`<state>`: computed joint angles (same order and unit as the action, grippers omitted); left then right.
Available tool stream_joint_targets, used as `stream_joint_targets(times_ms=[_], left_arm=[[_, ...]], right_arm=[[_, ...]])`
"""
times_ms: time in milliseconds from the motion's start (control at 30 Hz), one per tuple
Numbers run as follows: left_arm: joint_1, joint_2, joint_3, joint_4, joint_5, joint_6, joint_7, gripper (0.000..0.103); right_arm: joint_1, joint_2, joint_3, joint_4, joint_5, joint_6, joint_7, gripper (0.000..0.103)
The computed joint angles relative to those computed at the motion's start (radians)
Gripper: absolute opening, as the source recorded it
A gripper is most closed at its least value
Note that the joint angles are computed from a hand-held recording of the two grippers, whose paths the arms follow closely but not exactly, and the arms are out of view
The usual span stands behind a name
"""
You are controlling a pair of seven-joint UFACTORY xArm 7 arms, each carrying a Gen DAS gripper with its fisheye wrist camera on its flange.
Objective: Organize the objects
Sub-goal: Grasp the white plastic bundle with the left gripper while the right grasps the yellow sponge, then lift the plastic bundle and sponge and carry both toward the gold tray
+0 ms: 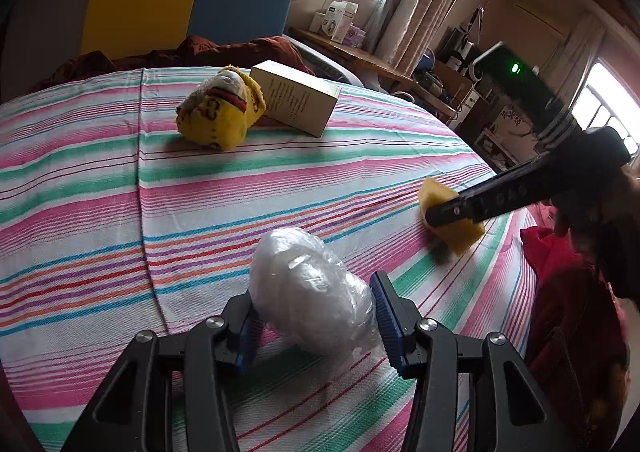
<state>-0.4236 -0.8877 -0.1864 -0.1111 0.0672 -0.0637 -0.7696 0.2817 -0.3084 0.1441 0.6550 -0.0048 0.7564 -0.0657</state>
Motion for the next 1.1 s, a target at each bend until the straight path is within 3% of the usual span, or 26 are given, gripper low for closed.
stream_joint_targets(times_ms=[167, 267, 500, 700, 967, 1100], left_arm=[[0.003, 0.002, -0.008, 0.004, 0.002, 0.003, -0.005, 0.052], [0.007, 0.003, -0.012, 0.005, 0.004, 0.005, -0.005, 0.052], [0.017, 0.003, -0.023, 0.010, 0.011, 0.017, -0.006, 0.052], [0.027, 0.016, -0.034, 0.019, 0.015, 0.019, -0.006, 0.052], [0.059, 0.046, -0.085, 0.046, 0.027, 0.038, -0.024, 0.049], [0.075, 0.038, -0.103, 0.049, 0.032, 0.056, -0.044, 0.039]], right_arm=[[0.077, 0.000, -0.024, -0.020, 0.226, -0.107, -0.004, 0.056], [0.104, 0.041, -0.007, -0.039, 0.289, -0.178, 0.019, 0.056], [0.106, 0.060, -0.013, -0.047, 0.291, -0.215, 0.023, 0.056], [0.100, 0.082, 0.033, -0.040, 0.173, -0.224, 0.079, 0.056], [0.111, 0.084, 0.022, -0.037, 0.172, -0.226, 0.080, 0.056], [0.113, 0.085, 0.016, -0.036, 0.184, -0.229, 0.072, 0.056]])
